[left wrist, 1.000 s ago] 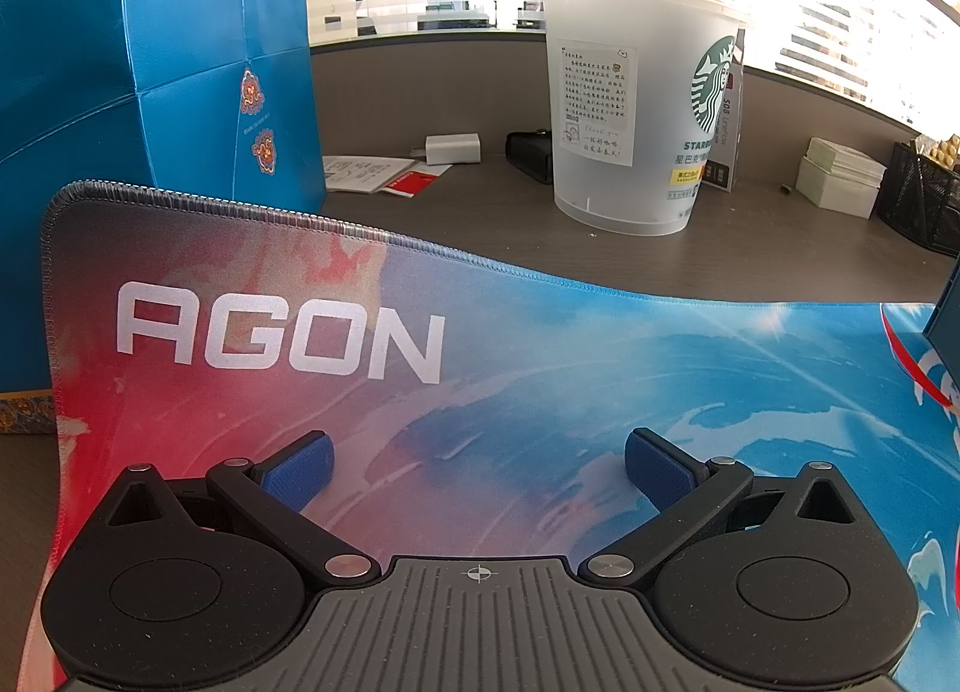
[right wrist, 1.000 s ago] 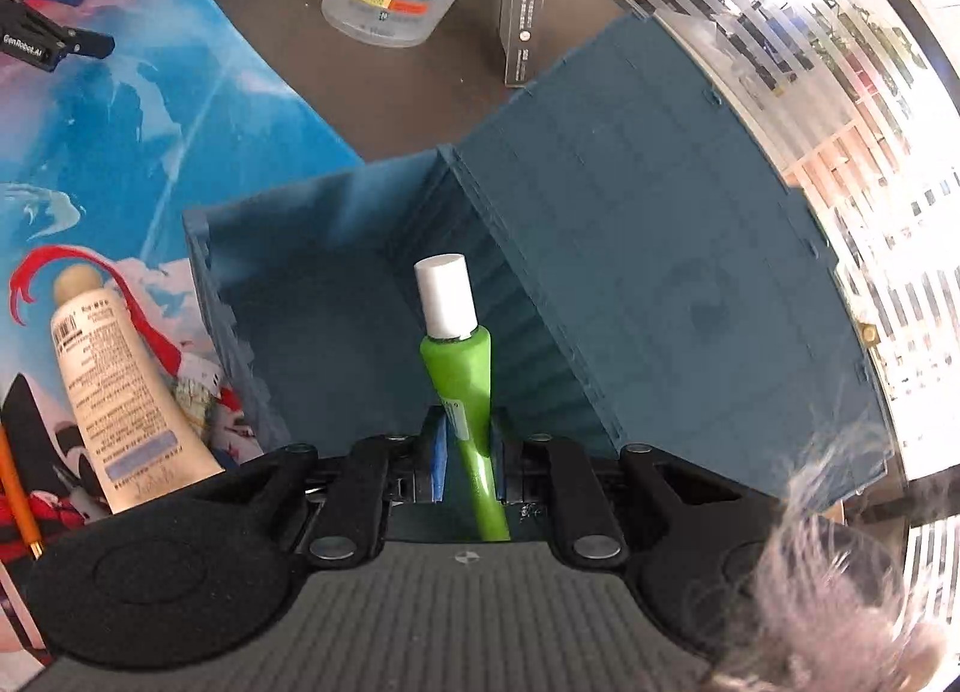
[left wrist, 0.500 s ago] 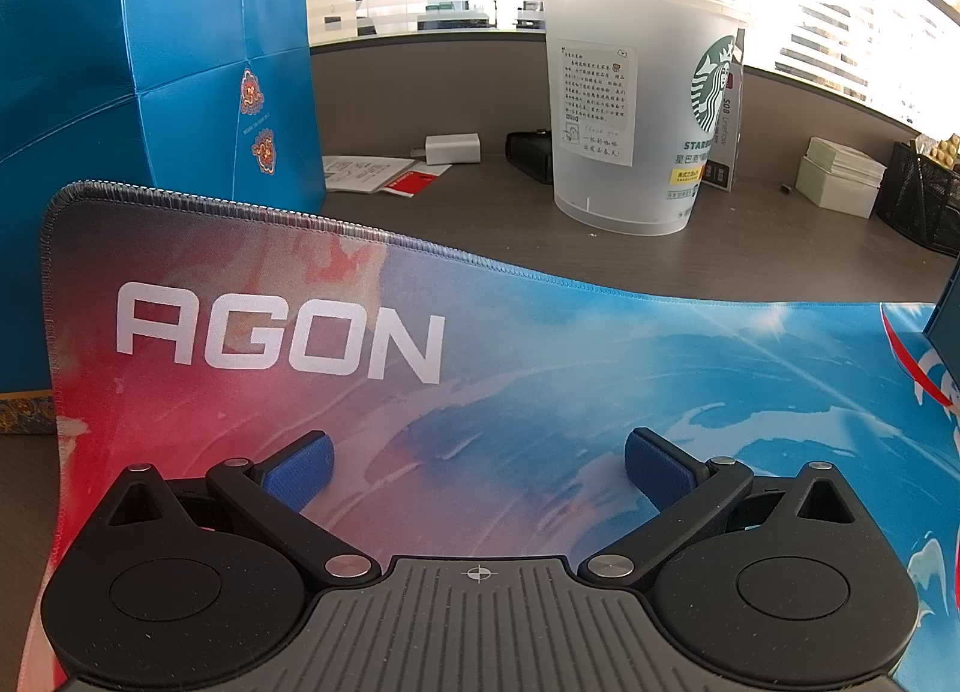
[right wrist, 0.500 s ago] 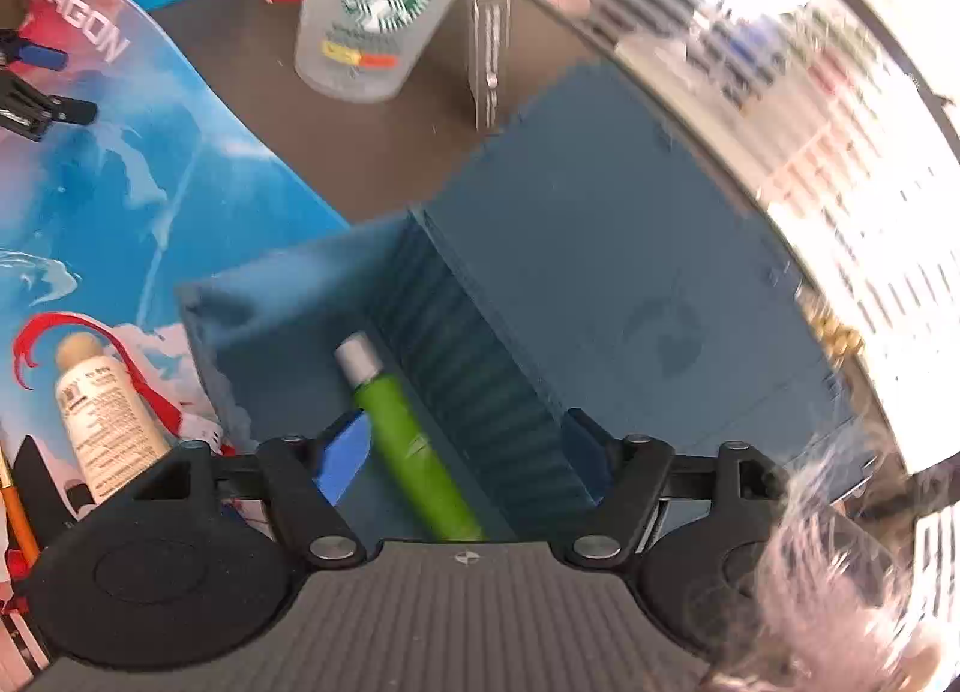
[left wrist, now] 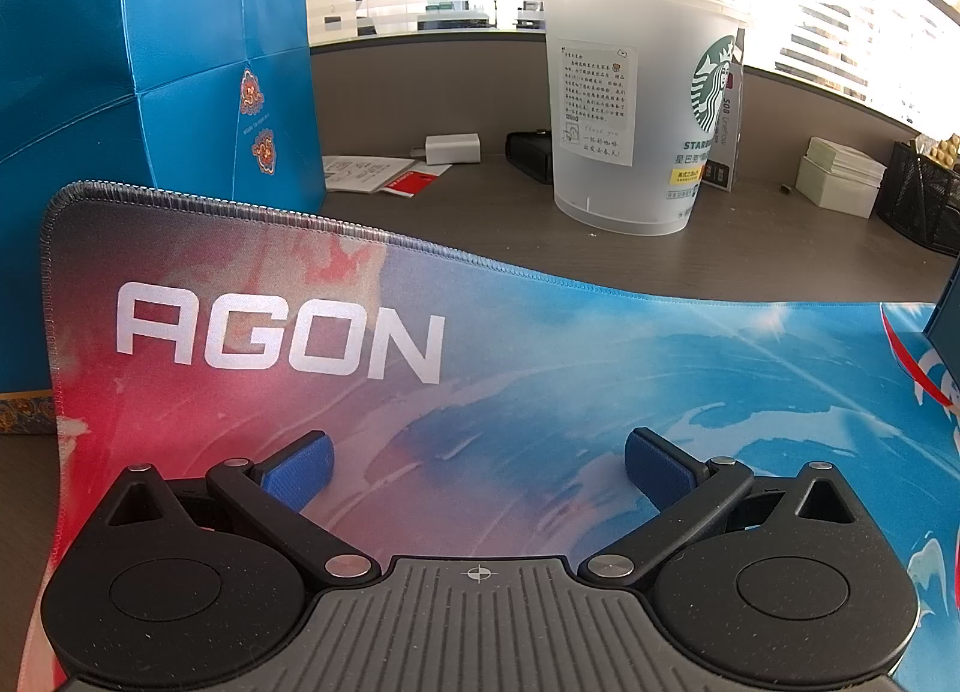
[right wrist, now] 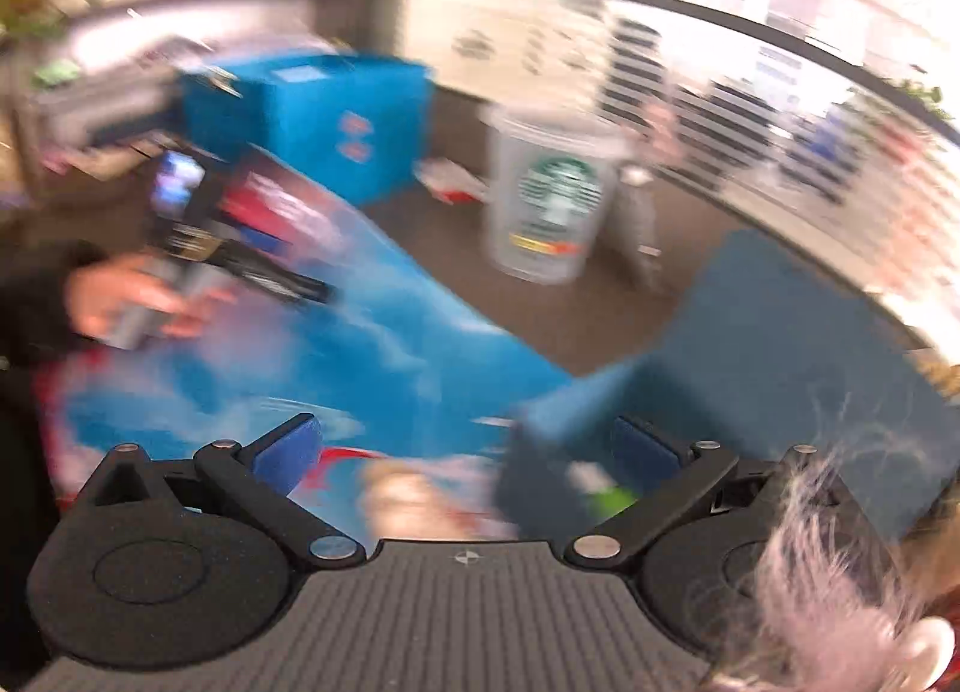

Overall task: Organize rigid objects
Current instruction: 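Grasp the gold-capped orange pen with the right gripper and lift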

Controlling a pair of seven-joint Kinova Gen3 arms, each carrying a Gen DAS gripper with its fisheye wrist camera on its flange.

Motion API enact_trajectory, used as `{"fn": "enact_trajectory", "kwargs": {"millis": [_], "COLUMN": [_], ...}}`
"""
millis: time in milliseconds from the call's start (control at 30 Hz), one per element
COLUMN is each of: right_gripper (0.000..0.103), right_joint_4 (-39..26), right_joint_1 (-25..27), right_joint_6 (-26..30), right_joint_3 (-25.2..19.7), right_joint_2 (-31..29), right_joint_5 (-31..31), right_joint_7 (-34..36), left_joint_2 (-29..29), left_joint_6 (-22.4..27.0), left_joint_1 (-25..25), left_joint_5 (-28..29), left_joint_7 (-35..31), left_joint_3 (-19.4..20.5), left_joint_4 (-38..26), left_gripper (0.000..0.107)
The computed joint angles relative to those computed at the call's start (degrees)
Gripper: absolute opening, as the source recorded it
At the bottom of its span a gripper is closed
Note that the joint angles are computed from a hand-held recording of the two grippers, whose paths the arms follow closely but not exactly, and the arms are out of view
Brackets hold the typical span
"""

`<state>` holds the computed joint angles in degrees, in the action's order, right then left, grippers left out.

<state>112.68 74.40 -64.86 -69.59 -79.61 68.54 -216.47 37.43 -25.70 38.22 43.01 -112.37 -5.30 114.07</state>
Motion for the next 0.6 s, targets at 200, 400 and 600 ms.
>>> {"fn": "enact_trajectory", "kwargs": {"millis": [200, 400, 600], "right_gripper": [0.103, 0.095, 0.06], "right_joint_4": [1.74, 2.49, 3.98], "right_joint_1": [-1.67, -2.51, -2.15], "right_joint_6": [-6.96, -10.88, -12.73], "right_joint_3": [-2.31, -2.43, 0.74], "right_joint_2": [-4.47, -10.08, -15.69], "right_joint_5": [-3.26, -4.96, -6.06], "right_joint_7": [-3.2, -8.51, -12.33], "left_joint_2": [0.0, 0.0, 0.01], "left_joint_6": [-0.03, -0.05, -0.08], "left_joint_1": [-0.06, -0.08, -0.08], "left_joint_5": [0.05, 0.07, 0.08], "left_joint_7": [-0.07, -0.11, -0.13], "left_joint_3": [0.08, 0.12, 0.14], "left_joint_4": [0.0, 0.0, 0.01], "left_gripper": [0.103, 0.103, 0.103]}}
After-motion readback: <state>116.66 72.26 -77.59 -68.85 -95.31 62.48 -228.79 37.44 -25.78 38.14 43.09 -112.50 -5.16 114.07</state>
